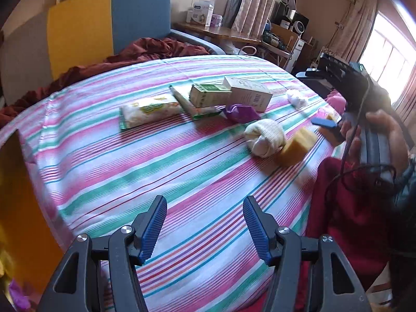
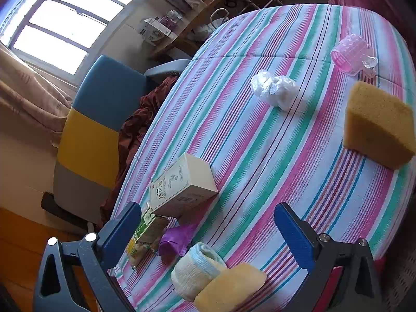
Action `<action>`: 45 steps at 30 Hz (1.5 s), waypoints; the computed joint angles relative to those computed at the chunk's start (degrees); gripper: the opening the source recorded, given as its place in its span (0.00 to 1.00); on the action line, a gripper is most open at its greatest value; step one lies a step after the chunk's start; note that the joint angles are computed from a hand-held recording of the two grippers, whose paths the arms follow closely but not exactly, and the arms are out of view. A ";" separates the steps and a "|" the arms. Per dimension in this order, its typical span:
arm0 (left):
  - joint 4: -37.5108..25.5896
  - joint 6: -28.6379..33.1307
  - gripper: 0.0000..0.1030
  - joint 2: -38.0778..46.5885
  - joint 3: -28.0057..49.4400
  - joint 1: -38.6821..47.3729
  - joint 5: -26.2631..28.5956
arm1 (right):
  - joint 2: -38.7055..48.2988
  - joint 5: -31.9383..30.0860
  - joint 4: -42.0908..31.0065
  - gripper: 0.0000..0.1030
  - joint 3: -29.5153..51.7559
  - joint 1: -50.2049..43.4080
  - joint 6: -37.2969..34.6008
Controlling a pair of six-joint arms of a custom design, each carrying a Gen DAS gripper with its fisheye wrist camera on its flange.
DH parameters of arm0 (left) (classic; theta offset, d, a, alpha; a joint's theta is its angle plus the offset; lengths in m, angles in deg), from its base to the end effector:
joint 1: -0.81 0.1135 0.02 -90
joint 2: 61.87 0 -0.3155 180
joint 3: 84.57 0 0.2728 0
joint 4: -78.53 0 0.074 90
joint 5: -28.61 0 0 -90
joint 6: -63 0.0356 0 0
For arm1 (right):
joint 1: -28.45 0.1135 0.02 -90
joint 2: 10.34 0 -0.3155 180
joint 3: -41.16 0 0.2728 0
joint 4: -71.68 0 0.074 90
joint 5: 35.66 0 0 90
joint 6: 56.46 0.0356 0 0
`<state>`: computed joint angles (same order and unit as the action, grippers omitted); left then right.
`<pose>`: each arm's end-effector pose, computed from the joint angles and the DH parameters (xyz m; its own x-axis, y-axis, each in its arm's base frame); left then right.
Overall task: Organize objects
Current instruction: 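Move both grippers back toward the remaining items on the table, then grasp the white sock bundle with the left gripper while the right grasps the plastic bag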
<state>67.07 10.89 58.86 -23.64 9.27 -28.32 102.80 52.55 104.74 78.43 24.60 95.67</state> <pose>0.3508 0.0325 0.0506 -0.7084 0.4149 -0.5709 0.6148 0.7601 -0.2105 0.2904 -0.0184 0.0646 -0.2778 0.9043 -0.3242 0.6201 0.4266 0.6584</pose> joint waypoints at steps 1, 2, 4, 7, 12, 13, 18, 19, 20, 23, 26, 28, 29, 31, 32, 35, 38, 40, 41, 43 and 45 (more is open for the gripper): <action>-1.16 -1.17 0.60 0.68 1.21 -0.85 0.53 | 0.06 -0.13 0.51 1.00 -0.20 -0.08 0.21; -1.38 -2.20 0.60 1.04 1.77 -1.76 0.92 | 0.20 -0.39 1.28 1.00 -0.49 -0.35 0.44; -0.40 -3.83 0.60 1.63 2.45 -3.94 1.04 | 0.38 -0.63 2.87 1.00 -1.21 -0.75 1.25; -0.11 -5.27 0.60 2.37 3.76 -6.96 1.44 | 0.85 -0.77 6.29 1.00 -2.74 -1.55 2.85; 0.29 -8.66 0.61 4.40 6.90 -11.77 0.90 | 2.29 -3.31 9.35 1.00 -3.16 -2.79 4.08; 0.07 -9.57 0.61 5.07 7.94 -12.76 0.64 | 2.56 -3.98 9.47 1.00 -2.94 -2.91 4.15; -1.97 -14.54 0.67 8.51 13.56 -16.66 0.83 | 3.26 -5.21 10.98 1.00 -3.00 -3.17 4.36; -2.56 -15.57 0.69 9.33 14.81 -17.45 0.87 | 3.47 -5.20 11.99 1.00 -3.43 -3.35 4.77; -3.40 -16.33 0.70 10.22 16.14 -18.23 0.83 | 3.79 -5.13 13.47 1.00 -4.06 -3.70 5.38; -5.42 -17.67 0.70 12.83 19.34 -20.28 0.32 | 4.62 -4.57 16.61 1.00 -5.50 -4.72 7.07; -7.76 -19.28 0.69 16.07 22.81 -21.90 -0.89 | 5.79 -6.23 16.66 1.00 -4.97 -5.38 7.91; -6.18 -20.24 0.66 17.12 22.78 -21.86 -0.23 | 5.94 -6.94 15.07 1.00 -4.05 -5.25 7.50; -4.91 -20.36 0.64 16.94 22.00 -21.65 0.14 | 5.68 -6.72 14.00 1.00 -3.66 -5.05 7.14; -4.65 -20.12 0.61 16.67 21.18 -20.58 1.79 | 5.28 -6.19 12.53 1.00 -3.17 -4.68 6.59; -3.70 -19.90 0.61 16.28 20.14 -19.95 1.83 | 5.16 -6.01 11.85 1.00 -2.91 -4.50 6.44; -0.71 -17.88 0.61 14.63 16.25 -17.02 1.63 | 4.81 -6.17 9.31 1.00 -2.13 -4.44 5.81; 2.20 -15.08 0.61 12.97 12.04 -12.22 1.96 | 4.09 -5.86 5.63 1.00 -0.80 -3.82 4.48; 2.34 -12.27 0.61 12.46 10.67 -9.48 3.07 | 3.58 -5.96 2.83 1.00 0.33 -3.20 3.21; 2.41 -10.63 0.61 12.34 10.08 -8.21 3.56 | 3.20 -5.94 1.46 1.00 0.90 -2.81 2.42; 4.26 -8.76 0.61 11.84 8.34 -6.22 3.46 | 2.16 -5.23 -2.86 1.00 2.46 -1.96 0.31; 4.59 -7.32 0.61 11.50 7.20 -4.14 3.97 | 0.95 -4.52 -6.41 1.00 3.62 -1.50 -1.76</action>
<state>71.67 3.57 70.36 -16.44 5.13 -24.35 103.76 48.03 98.34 82.05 23.10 93.92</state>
